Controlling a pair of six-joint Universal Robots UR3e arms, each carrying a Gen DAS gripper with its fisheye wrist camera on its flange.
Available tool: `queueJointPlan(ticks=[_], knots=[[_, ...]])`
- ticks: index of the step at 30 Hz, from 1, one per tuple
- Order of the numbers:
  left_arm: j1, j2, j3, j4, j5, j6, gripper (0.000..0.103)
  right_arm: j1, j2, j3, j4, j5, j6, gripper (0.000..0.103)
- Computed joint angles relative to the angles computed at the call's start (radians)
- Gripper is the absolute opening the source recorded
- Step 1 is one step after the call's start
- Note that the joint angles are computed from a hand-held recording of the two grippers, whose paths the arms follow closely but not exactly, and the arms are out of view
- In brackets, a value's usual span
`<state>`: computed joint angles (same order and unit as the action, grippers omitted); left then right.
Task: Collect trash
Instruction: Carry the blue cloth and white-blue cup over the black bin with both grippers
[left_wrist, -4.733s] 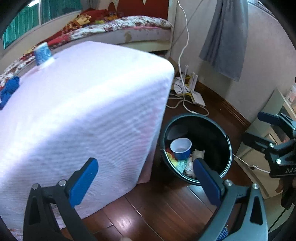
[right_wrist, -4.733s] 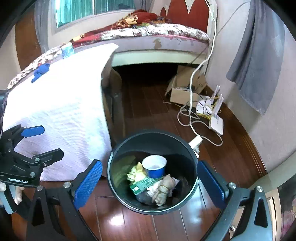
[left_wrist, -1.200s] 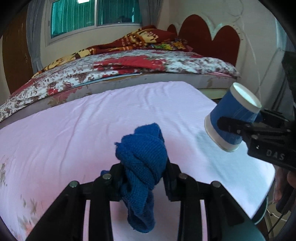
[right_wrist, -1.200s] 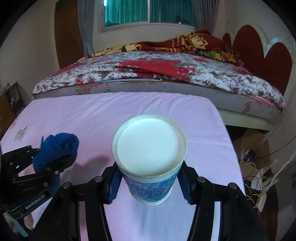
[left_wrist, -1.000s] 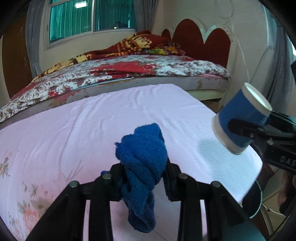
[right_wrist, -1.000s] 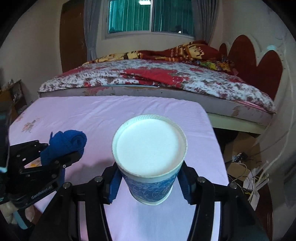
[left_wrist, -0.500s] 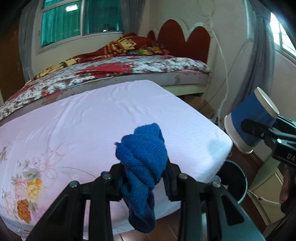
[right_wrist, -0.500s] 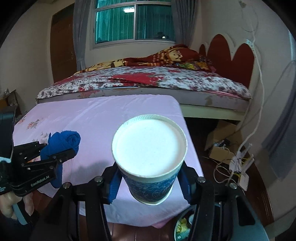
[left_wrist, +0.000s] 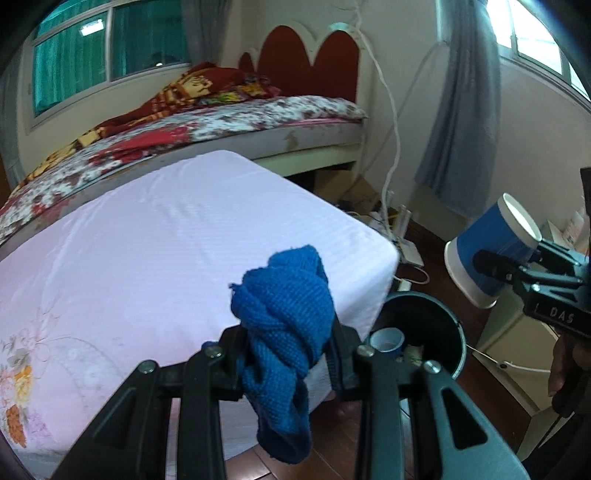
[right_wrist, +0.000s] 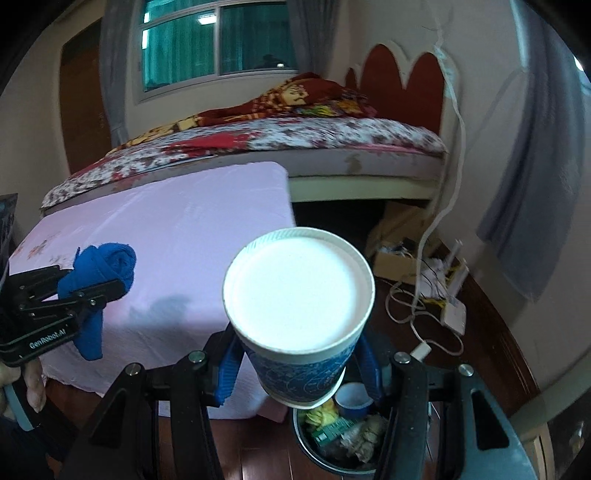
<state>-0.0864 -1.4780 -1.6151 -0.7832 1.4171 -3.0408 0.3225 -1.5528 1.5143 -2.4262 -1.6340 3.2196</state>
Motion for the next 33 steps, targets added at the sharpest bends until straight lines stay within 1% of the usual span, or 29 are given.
queueJointPlan(ticks=[1,7,13,19,24,28,33], knots=[[-0.022,-0.014,0.008,0.002,0.006,-0.003,0.034,-0.022,-0.034,0.051,-0.012,0.005,0.002,0.057],[-0.134,-0.095,0.046,0.022,0.032,-0.038,0.034,-0.104,-0.161,0.209,-0.029,0.031,-0.022,0.057],[-0.212,-0.177,0.116,0.012,0.041,-0.049,0.034,-0.207,-0.283,0.347,-0.010,0.078,-0.055,0.057],[-0.272,-0.262,0.189,-0.004,0.033,-0.049,0.034,-0.308,-0.353,0.424,0.022,0.147,-0.114,0.057],[-0.300,-0.330,0.227,-0.022,0.008,-0.049,0.034,-0.349,-0.340,0.467,0.011,0.177,-0.149,0.057],[-0.321,-0.382,0.256,-0.027,0.007,-0.055,0.034,-0.364,-0.311,0.502,-0.030,0.187,-0.159,0.057],[-0.315,-0.441,0.285,-0.042,-0.032,-0.049,0.034,-0.401,-0.252,0.540,-0.089,0.214,-0.203,0.058]])
